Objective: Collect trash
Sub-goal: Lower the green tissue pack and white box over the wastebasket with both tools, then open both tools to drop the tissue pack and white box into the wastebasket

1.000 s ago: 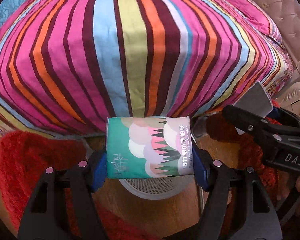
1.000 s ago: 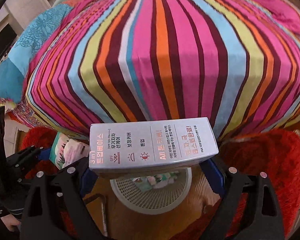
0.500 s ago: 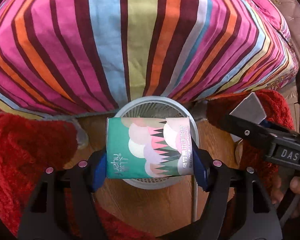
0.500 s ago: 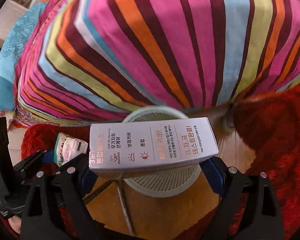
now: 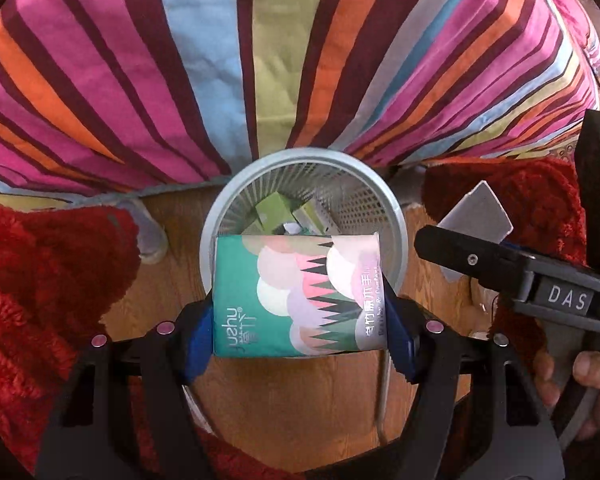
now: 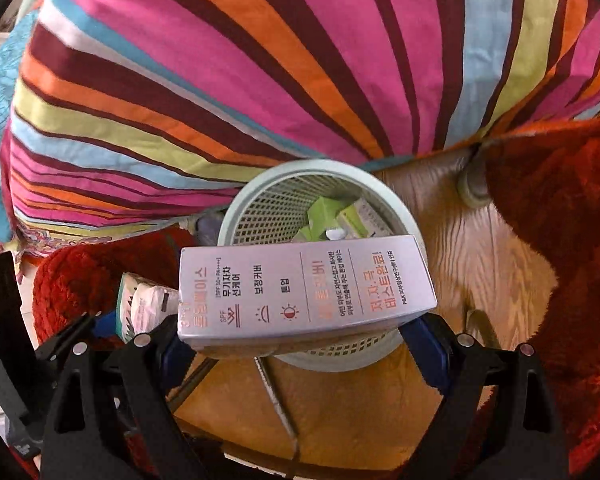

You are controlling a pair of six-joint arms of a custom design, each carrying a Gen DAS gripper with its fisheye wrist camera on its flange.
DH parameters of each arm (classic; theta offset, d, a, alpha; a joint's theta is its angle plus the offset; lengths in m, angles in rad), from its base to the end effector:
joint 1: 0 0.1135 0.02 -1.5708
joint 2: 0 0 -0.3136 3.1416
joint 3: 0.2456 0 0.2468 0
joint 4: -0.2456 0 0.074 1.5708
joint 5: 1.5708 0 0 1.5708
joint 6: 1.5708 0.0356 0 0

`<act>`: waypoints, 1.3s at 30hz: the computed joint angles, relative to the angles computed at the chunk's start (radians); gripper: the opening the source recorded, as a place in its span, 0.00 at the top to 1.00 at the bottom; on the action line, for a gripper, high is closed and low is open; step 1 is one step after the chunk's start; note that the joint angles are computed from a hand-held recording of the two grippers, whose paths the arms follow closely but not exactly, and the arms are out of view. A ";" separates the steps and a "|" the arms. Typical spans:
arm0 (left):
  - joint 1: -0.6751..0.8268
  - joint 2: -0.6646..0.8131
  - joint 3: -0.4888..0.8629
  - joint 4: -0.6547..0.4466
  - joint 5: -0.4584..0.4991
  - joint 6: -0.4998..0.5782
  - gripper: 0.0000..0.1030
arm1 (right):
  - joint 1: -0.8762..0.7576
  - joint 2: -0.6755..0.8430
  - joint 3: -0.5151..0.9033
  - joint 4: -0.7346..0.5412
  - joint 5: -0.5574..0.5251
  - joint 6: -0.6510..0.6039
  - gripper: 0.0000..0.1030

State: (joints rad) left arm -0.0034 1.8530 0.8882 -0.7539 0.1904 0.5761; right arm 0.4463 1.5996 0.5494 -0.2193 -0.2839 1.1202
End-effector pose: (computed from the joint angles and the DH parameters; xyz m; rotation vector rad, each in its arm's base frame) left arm 0.2769 -0.0077 0.1443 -0.8465 -2.9144 0.3415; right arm 0.2052 0.1092 0.1458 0.9496 2.9117 0.6380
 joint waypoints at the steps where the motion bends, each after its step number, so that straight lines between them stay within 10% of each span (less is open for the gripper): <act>1: -0.003 0.010 0.002 -0.001 -0.005 -0.003 0.33 | -0.004 0.012 -0.004 0.013 -0.010 0.004 0.17; 39: -0.087 0.270 0.043 -0.033 -0.129 -0.108 0.33 | -0.037 0.313 0.001 0.180 -0.213 0.032 0.16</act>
State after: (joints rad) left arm -0.0907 2.1234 0.9308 -0.7865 0.0618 0.4681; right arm 0.4092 1.9126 0.5500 -0.0393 -0.4969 1.1518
